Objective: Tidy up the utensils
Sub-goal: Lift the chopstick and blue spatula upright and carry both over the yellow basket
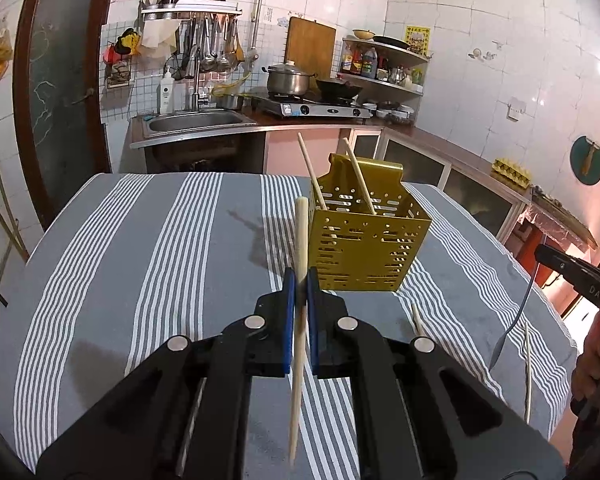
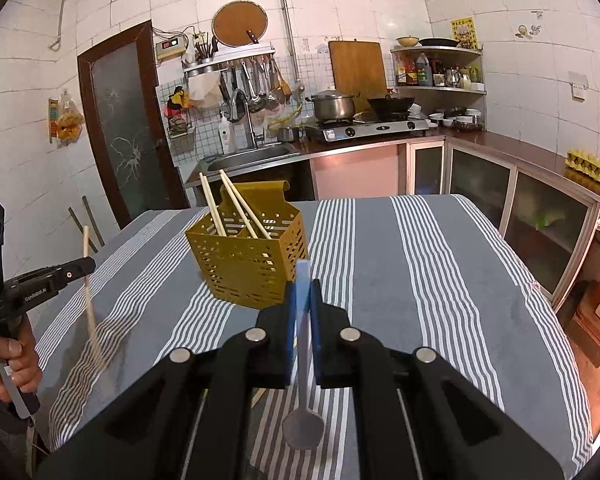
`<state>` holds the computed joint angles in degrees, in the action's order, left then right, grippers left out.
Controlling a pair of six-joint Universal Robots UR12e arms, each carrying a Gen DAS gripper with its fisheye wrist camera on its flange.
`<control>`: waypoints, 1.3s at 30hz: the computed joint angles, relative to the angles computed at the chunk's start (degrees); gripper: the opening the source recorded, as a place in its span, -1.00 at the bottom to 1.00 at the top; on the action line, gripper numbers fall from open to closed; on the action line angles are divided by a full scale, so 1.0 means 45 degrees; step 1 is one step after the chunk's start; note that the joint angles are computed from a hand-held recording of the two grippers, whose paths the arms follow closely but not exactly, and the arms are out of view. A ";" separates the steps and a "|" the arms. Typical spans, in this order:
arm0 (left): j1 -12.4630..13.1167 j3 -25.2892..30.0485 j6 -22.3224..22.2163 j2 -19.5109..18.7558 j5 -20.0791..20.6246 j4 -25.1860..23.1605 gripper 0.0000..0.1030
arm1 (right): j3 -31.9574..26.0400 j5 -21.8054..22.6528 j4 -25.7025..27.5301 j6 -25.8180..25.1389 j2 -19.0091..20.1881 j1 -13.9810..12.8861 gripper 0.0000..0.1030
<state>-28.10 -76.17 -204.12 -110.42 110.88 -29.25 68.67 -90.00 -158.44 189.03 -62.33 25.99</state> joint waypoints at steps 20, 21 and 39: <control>0.0015 0.1578 0.1326 -0.0621 0.0425 0.0644 -0.91 | -0.2167 -0.0225 -0.0756 -0.0855 0.0945 0.0169 -0.86; 0.0058 0.1788 0.1399 -0.0707 0.0358 0.0616 -0.91 | -0.2357 -0.0250 -0.0753 -0.0891 0.1037 0.0182 -0.86; 0.0516 0.5469 0.2413 -0.2663 -0.0240 0.0297 -0.91 | -0.7116 0.0021 0.0474 -0.1617 0.3467 0.0327 -0.86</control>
<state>-25.78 -51.56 -193.26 -122.41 109.80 -27.91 36.65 -89.91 -156.31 181.76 -46.73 27.46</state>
